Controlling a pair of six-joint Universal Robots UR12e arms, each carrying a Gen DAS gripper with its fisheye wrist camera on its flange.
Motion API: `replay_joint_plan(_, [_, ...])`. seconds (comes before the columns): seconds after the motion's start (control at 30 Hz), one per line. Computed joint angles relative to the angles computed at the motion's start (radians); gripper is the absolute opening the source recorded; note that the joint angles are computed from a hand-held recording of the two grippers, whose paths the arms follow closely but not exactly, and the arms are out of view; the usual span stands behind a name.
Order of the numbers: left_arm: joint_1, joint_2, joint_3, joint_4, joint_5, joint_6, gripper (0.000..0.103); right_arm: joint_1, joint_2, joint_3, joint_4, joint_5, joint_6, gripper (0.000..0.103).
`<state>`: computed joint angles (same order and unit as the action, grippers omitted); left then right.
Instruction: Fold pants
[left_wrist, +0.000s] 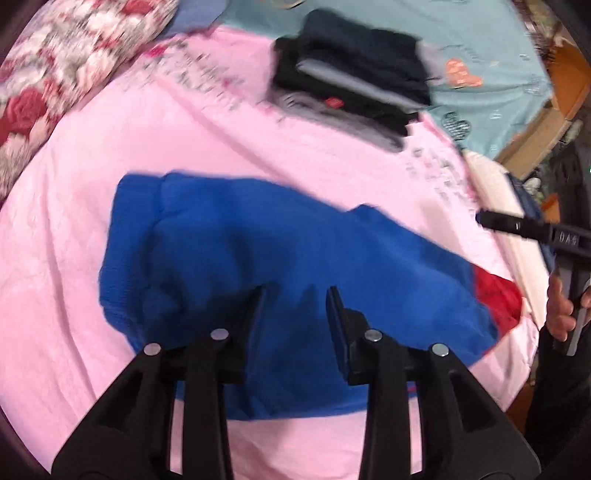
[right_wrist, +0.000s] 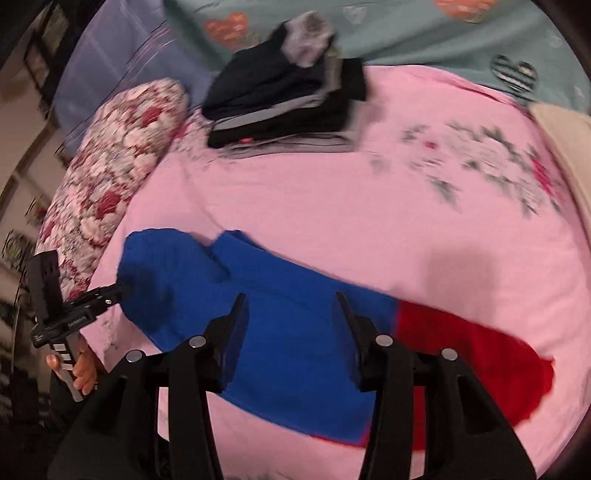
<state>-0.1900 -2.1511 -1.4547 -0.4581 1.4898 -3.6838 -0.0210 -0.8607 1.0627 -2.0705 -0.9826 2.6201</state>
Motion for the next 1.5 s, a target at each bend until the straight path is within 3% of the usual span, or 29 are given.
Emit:
replay_joint_plan(0.03, [0.007,0.0,-0.005,-0.015,-0.009,-0.022,0.017,0.03,0.043,-0.073,0.055,-0.016,-0.035,0.047])
replay_joint_plan(0.1, [0.024,0.011,-0.039,-0.012,-0.038,-0.067,0.01,0.076,0.118,-0.204,0.154,-0.086,-0.081,0.047])
replay_joint_plan(0.23, [0.037,0.029,-0.096,0.052,-0.074,-0.093,0.008,0.118,0.242,-0.423,0.345,-0.171,-0.108,0.045])
replay_joint_plan(0.37, [0.026,0.032,-0.098,0.045,-0.024,-0.077,0.003,0.134,0.279,-0.488,0.424,-0.216,-0.15,0.043])
replay_joint_plan(0.43, [0.019,0.032,-0.096,0.039,0.001,-0.078,0.003,0.139,0.286,-0.498,0.446,-0.235,-0.161,0.036])
replay_joint_plan(0.47, [0.016,0.033,-0.094,0.033,0.015,-0.082,0.003,0.138,0.287,-0.494,0.454,-0.229,-0.169,0.029])
replay_joint_plan(0.5, [0.014,0.034,-0.093,0.026,0.031,-0.084,0.003,0.142,0.286,-0.486,0.444,-0.227,-0.174,0.006])
replay_joint_plan(0.57, [0.006,0.042,-0.1,0.019,0.068,-0.096,0.003,0.143,0.246,-0.403,0.34,-0.221,-0.181,0.006])
replay_joint_plan(0.6, [0.002,0.045,-0.102,0.015,0.088,-0.099,0.003,0.141,0.226,-0.362,0.263,-0.213,-0.156,0.005])
replay_joint_plan(0.67, [-0.004,0.052,-0.113,0.015,0.126,-0.102,0.003,0.132,0.224,-0.357,0.198,-0.166,-0.082,0.005])
replay_joint_plan(0.73, [-0.004,0.053,-0.118,0.024,0.13,-0.097,0.003,0.131,0.25,-0.405,0.226,-0.149,-0.044,0.005])
replay_joint_plan(0.87, [0.004,0.053,-0.119,0.025,0.115,-0.085,0.003,0.15,0.297,-0.447,0.246,-0.214,-0.032,0.005])
replay_joint_plan(0.93, [0.002,0.061,-0.112,-0.004,0.12,-0.086,0.003,0.15,0.289,-0.416,0.195,-0.198,-0.023,0.007])
replay_joint_plan(0.97, [-0.003,0.067,-0.1,-0.037,0.134,-0.088,0.003,0.147,0.294,-0.429,0.218,-0.187,-0.019,0.009])
replay_joint_plan(1.03, [-0.013,0.071,-0.08,-0.052,0.158,-0.066,0.011,0.142,0.294,-0.452,0.262,-0.19,0.009,0.03])
replay_joint_plan(1.07, [-0.018,0.073,-0.069,-0.04,0.164,-0.051,0.014,0.134,0.282,-0.441,0.261,-0.169,0.018,0.03])
replay_joint_plan(1.13, [-0.022,0.066,-0.034,-0.034,0.131,-0.03,0.028,0.11,0.224,-0.365,0.201,-0.117,0.002,0.031])
replay_joint_plan(1.23, [-0.023,0.005,0.087,-0.094,0.014,0.009,0.029,0.081,0.131,-0.225,0.097,-0.126,-0.031,0.038])
replay_joint_plan(1.33, [-0.022,-0.113,0.266,-0.197,-0.118,0.057,0.029,0.053,0.076,-0.142,0.169,-0.122,-0.071,0.036])
replay_joint_plan(1.37, [-0.022,-0.144,0.311,-0.239,-0.145,0.064,0.029,0.047,0.057,-0.105,0.182,-0.118,-0.09,0.032])
replay_joint_plan(1.4, [-0.022,-0.18,0.367,-0.298,-0.176,0.082,0.021,0.043,0.039,-0.066,0.187,-0.124,-0.114,0.017])
replay_joint_plan(1.43, [-0.024,-0.211,0.416,-0.352,-0.187,0.101,0.013,0.041,0.017,-0.017,0.184,-0.138,-0.141,0.01])
replay_joint_plan(1.5, [-0.032,-0.26,0.493,-0.448,-0.172,0.127,0.013,0.035,-0.013,0.06,0.149,-0.133,-0.147,0.009])
